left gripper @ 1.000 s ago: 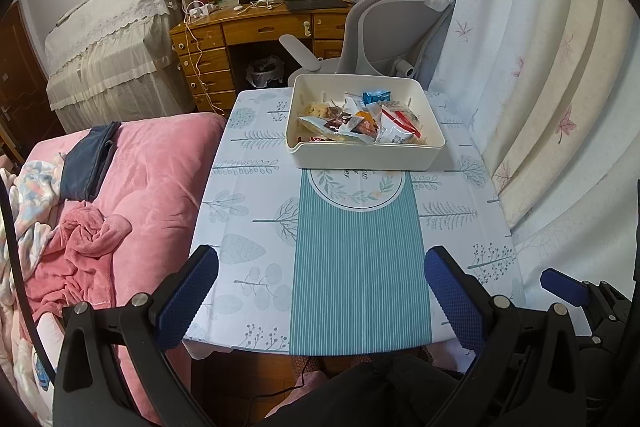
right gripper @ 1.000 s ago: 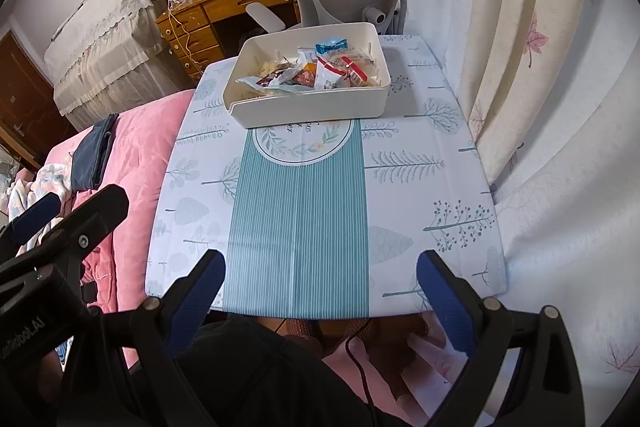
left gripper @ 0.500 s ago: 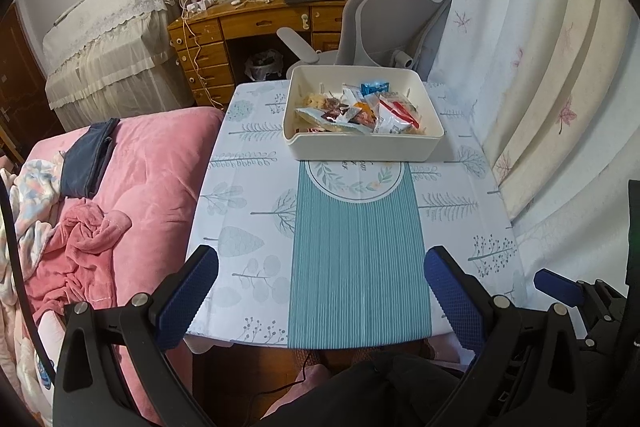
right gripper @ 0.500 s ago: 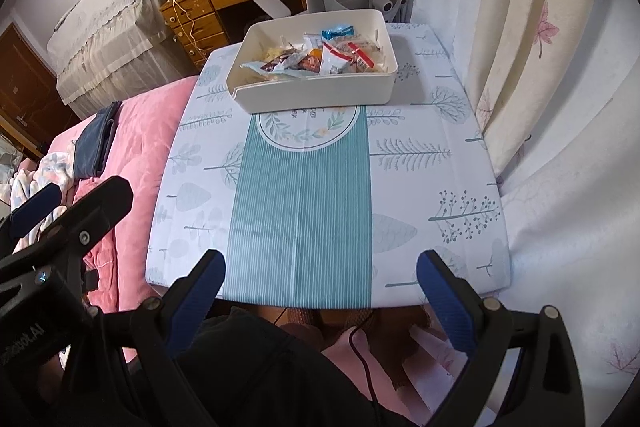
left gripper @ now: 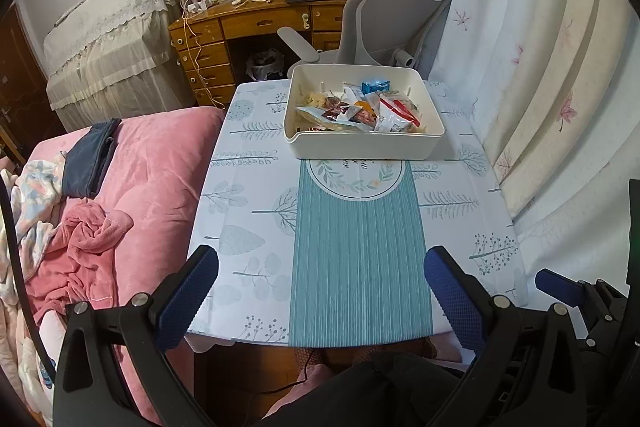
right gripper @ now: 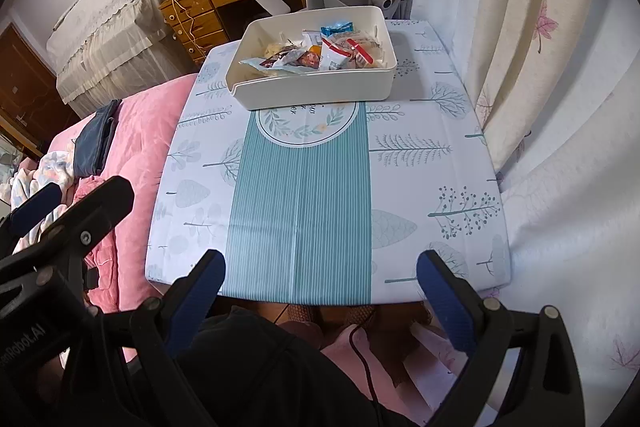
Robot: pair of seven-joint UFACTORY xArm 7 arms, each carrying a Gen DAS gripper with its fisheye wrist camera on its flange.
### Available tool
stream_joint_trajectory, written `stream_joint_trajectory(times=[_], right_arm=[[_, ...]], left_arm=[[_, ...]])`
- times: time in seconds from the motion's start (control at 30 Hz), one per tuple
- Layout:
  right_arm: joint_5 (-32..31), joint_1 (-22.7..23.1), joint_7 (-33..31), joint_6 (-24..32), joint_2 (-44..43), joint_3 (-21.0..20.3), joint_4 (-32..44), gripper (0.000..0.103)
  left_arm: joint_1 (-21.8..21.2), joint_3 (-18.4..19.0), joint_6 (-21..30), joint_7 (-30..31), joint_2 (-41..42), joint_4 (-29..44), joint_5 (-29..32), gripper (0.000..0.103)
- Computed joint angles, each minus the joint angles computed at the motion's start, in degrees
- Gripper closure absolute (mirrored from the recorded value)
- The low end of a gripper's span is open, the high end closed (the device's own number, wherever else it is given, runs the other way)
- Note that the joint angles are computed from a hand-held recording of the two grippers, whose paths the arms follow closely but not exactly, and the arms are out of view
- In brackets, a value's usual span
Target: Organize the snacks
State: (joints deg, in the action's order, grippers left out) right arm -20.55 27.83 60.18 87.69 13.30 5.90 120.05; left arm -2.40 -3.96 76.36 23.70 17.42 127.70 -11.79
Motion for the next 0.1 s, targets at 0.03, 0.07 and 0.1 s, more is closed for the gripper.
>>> stream_joint_trajectory(times=[0.03, 0.07, 0.1], right_arm=[[-0.02, 0.03, 0.04, 0.02, 0.02, 0.00, 0.02, 0.006], [0.03, 0.02, 0.03, -0.02, 0.02, 0.00, 0.00, 0.006], [0.08, 0.00, 0.05, -0.05, 0.01, 0.00, -0.03, 0.006]], left_arm=[[0.00, -0.01, 0.05, 0.03, 0.02, 0.04, 0.01, 0.001], [0.05, -0.01, 0.13, 0.16, 0.02, 0.09, 0.01, 0.001], [0.08, 0.06, -0.08, 0.23, -0.15, -0.15, 0.12, 0.001]])
